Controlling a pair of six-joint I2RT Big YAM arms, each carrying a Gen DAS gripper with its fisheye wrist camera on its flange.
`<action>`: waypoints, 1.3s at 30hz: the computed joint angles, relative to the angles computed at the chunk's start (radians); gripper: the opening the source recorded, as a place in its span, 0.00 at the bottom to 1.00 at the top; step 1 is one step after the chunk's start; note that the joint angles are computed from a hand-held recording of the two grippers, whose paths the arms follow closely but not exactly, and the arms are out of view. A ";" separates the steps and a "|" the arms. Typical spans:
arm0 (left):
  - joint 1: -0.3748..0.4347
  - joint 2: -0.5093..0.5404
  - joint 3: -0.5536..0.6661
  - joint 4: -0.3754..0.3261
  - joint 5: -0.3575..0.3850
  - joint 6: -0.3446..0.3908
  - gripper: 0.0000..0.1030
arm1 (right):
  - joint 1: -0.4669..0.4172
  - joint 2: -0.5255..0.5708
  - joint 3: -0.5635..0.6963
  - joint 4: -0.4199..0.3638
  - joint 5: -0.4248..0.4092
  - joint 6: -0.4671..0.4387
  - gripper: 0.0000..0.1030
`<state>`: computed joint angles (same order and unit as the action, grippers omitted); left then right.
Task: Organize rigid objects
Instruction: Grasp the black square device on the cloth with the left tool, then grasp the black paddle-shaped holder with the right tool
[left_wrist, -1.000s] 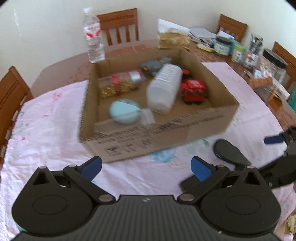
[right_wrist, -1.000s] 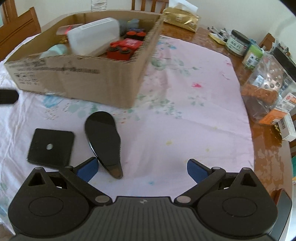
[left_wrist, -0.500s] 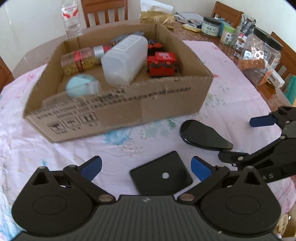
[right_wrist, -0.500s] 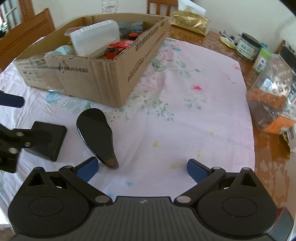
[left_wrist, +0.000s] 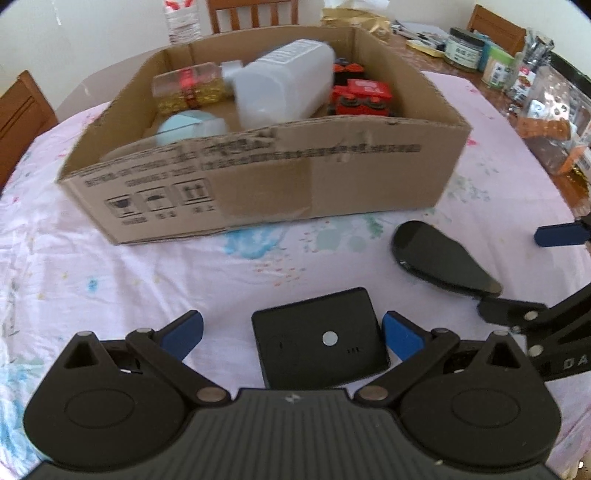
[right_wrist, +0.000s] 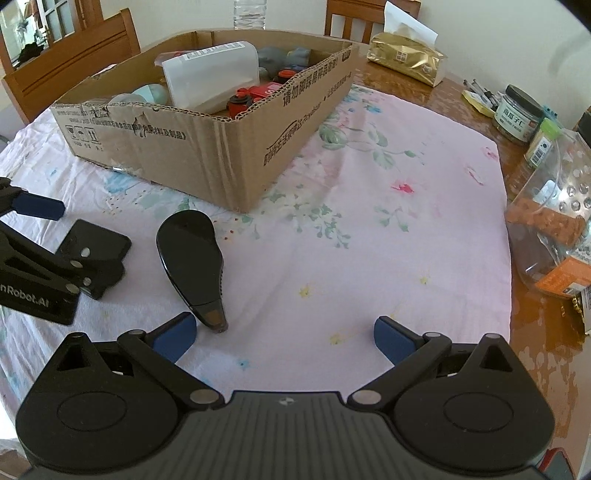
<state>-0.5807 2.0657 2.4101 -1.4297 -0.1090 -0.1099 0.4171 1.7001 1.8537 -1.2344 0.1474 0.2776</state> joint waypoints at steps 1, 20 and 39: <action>0.004 -0.002 -0.003 -0.001 -0.004 0.004 1.00 | 0.000 0.001 0.002 -0.002 0.000 0.000 1.00; 0.086 0.004 0.012 0.003 0.030 0.159 0.99 | -0.001 0.038 0.073 -0.104 0.122 0.257 1.00; 0.110 -0.008 -0.002 0.024 0.065 0.127 0.70 | 0.079 0.121 0.176 -0.057 0.067 0.252 1.00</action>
<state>-0.4709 2.0581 2.4082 -1.4054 -0.0444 0.0172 0.4956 1.8212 2.0293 -1.2915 0.2140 0.5293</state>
